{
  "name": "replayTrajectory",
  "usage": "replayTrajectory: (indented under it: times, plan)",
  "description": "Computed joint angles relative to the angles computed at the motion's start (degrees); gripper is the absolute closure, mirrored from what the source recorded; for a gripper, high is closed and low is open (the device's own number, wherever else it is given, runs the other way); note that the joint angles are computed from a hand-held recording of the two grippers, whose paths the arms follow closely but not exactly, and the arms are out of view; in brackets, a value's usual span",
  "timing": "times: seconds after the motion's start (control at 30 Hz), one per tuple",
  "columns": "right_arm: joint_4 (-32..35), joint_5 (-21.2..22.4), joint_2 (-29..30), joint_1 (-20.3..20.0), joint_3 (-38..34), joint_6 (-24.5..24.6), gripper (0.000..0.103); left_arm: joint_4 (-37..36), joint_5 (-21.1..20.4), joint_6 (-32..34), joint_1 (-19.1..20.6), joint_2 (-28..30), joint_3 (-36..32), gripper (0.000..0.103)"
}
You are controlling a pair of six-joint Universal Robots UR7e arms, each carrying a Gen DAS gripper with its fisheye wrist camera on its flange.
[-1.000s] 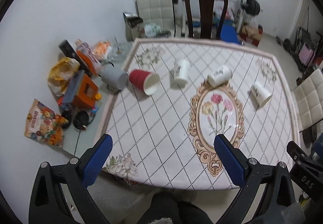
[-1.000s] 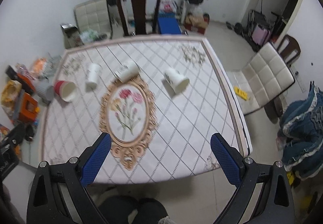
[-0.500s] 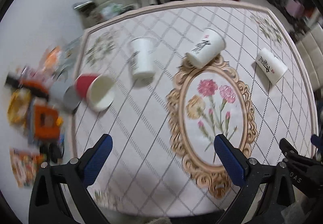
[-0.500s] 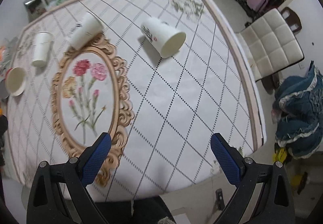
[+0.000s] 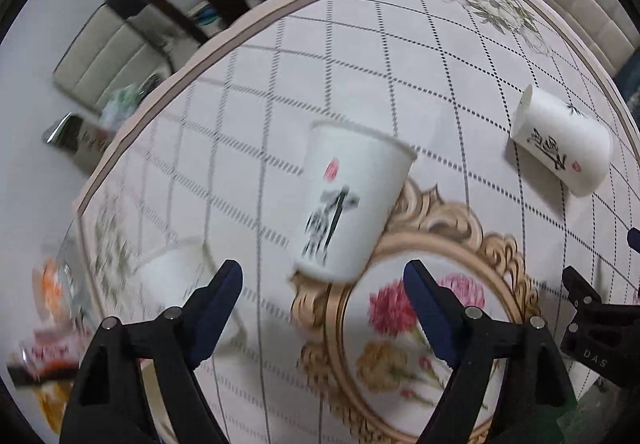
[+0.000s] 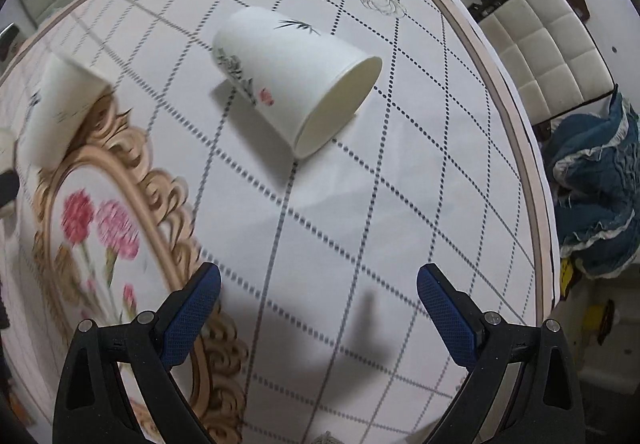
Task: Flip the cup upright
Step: 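Move the left gripper toward the lying white calligraphy cup on the flower oval, then close the left gripper around the white calligraphy cup's body, then lift the cup with the left gripper and rotate it rim-up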
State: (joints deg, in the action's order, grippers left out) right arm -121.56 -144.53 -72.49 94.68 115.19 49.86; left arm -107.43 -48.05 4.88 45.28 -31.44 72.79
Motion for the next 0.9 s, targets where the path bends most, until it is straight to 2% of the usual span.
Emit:
replayTrajectory:
  times: [0.23,0.33,0.4,0.63,0.8,0.9]
  plan:
    - [-0.38,-0.1,0.58,-2.68,-0.82,0.45,0.003,1.86,-1.8,4.6,1.22,6.18,-6.76,0.022]
    - [0.31,-0.19,0.19,-3.49,-0.87,0.93,0.003,3.07,-1.99,5.19,1.6,8.01,-8.5,0.039]
    - [1.16,-0.66,-0.31,-3.82,-0.73,1.53,0.003,1.56,-1.56,6.07,1.54,8.13,-8.01,0.041]
    - [3.59,-2.0,-3.71,-4.48,0.78,2.58,0.003,-0.04,-2.19,3.55,0.85,6.01,-5.24,0.042]
    - [8.28,-2.35,-4.31,-1.27,0.9,7.32,0.003,-0.19,-3.45,-1.44,-0.58,1.63,0.04,0.042]
    - [9.21,-2.39,-5.74,0.1,1.77,7.48,0.003,0.55,-3.92,-4.66,-1.33,-1.06,2.21,0.042]
